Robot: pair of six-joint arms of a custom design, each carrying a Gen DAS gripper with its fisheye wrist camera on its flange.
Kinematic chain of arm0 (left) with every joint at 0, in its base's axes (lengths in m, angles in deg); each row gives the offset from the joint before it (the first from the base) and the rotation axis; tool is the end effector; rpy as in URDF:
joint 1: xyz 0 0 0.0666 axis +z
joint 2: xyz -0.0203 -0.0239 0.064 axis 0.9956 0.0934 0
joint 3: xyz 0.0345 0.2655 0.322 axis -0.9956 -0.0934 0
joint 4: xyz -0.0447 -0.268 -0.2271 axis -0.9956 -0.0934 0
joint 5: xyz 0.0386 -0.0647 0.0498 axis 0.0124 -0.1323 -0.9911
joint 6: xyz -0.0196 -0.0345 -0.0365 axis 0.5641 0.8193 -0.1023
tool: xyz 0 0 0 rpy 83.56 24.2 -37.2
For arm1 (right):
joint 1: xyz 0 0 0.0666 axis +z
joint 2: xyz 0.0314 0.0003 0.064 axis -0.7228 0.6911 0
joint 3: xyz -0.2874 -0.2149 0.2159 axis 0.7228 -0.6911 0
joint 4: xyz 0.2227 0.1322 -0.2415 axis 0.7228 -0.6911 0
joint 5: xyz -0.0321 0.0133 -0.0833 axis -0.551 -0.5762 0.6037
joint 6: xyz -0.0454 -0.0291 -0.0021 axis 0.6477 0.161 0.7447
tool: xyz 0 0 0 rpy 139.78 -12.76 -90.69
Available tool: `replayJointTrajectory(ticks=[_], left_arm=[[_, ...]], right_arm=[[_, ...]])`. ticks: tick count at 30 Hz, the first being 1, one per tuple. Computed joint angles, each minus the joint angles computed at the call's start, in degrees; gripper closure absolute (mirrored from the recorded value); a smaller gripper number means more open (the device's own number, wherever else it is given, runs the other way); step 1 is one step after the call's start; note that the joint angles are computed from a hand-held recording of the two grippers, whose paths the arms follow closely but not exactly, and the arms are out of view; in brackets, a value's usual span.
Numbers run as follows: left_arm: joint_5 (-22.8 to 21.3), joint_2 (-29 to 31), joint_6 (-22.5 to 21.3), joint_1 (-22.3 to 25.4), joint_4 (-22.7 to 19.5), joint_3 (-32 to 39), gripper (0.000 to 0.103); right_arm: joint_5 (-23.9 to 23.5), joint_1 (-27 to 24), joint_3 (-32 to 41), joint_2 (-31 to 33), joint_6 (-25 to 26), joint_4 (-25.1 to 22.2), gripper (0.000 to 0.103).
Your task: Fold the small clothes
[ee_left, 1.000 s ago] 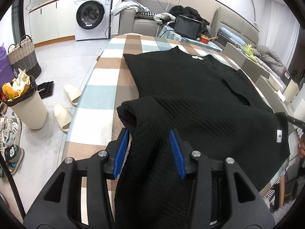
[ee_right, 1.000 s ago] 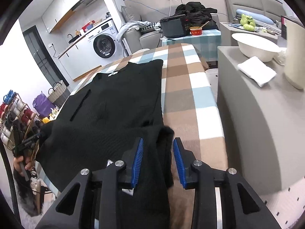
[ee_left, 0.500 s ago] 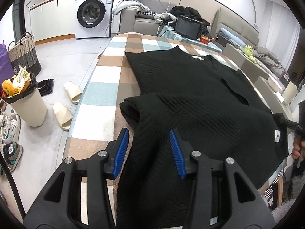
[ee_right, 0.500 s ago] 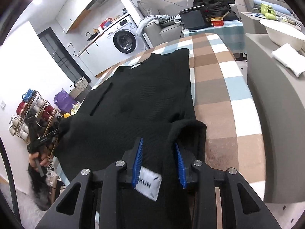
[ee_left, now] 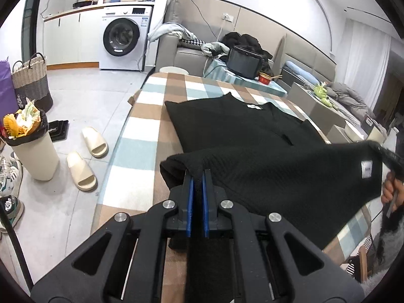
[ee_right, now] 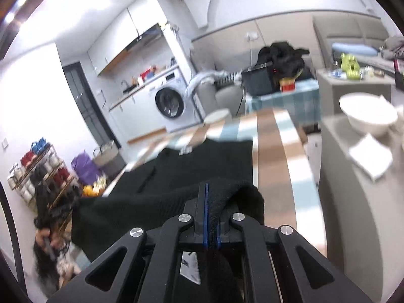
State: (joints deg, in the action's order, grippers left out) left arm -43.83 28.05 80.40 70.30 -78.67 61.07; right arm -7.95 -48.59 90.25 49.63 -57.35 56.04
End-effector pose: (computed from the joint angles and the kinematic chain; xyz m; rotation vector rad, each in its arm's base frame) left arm 0.3619 -0.0903 0.4227 -0.1432 2.2385 -0.2413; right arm 0.3946 0.0008 0.4656 -0.0459 2.0902 0.6295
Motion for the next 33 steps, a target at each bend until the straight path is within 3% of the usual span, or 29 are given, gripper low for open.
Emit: replayJointTrajectory(ticks=[3, 5, 9, 16, 19, 22, 25, 27, 30, 33], left_arm=[[0.56, 2.09, 0.73, 1.05, -0.43, 1.52, 0.099], [1.89, 4.52, 1.68, 2.19, -0.68, 2.89, 0.099], [4.52, 8.0, 3.75, 3.18, -2.9, 4.85, 0.098], [5.54, 9.71, 1.36, 1.68, -2.97, 4.83, 0.091], [4.31, 10.05, 0.7, 1.12, -0.8, 4.78, 0.099], [2.89, 8.79, 0.3, 0.96, 1.33, 5.28, 0.099], [3.06, 8.75, -0.83, 1.6, 2.15, 7.43, 0.099], [3.07, 10.61, -1.15, 2.2, 1.01, 9.16, 0.099], [3.47, 14.78, 0.75, 3.17, -4.12, 11.7, 0.099], [4.11, 15.37, 0.7, 3.41, -5.56, 10.83, 0.091]], right_arm=[[5.73, 2.15, 4.88, 5.47, -2.45, -1.73, 0.099], [8.2, 3.13, 8.95, 9.99, -1.81, -7.46, 0.097], [3.87, 2.45, 12.29, 15.64, -0.21, -16.67, 0.093], [0.09, 0.23, 5.92, 12.62, 4.01, -14.63, 0.084], [1.1, 0.12, 5.67, 12.77, 4.73, -13.9, 0.084], [2.85, 0.46, 5.32, 12.12, 4.78, -13.03, 0.095], [1.31, 0.0, 4.85, 11.06, 3.82, -12.3, 0.096], [2.23, 0.41, 4.82, 10.46, 4.41, -12.43, 0.096], [4.05, 1.03, 5.72, 11.18, 5.22, -14.65, 0.093], [3.2, 0.22, 5.57, 10.96, 5.0, -16.58, 0.076]])
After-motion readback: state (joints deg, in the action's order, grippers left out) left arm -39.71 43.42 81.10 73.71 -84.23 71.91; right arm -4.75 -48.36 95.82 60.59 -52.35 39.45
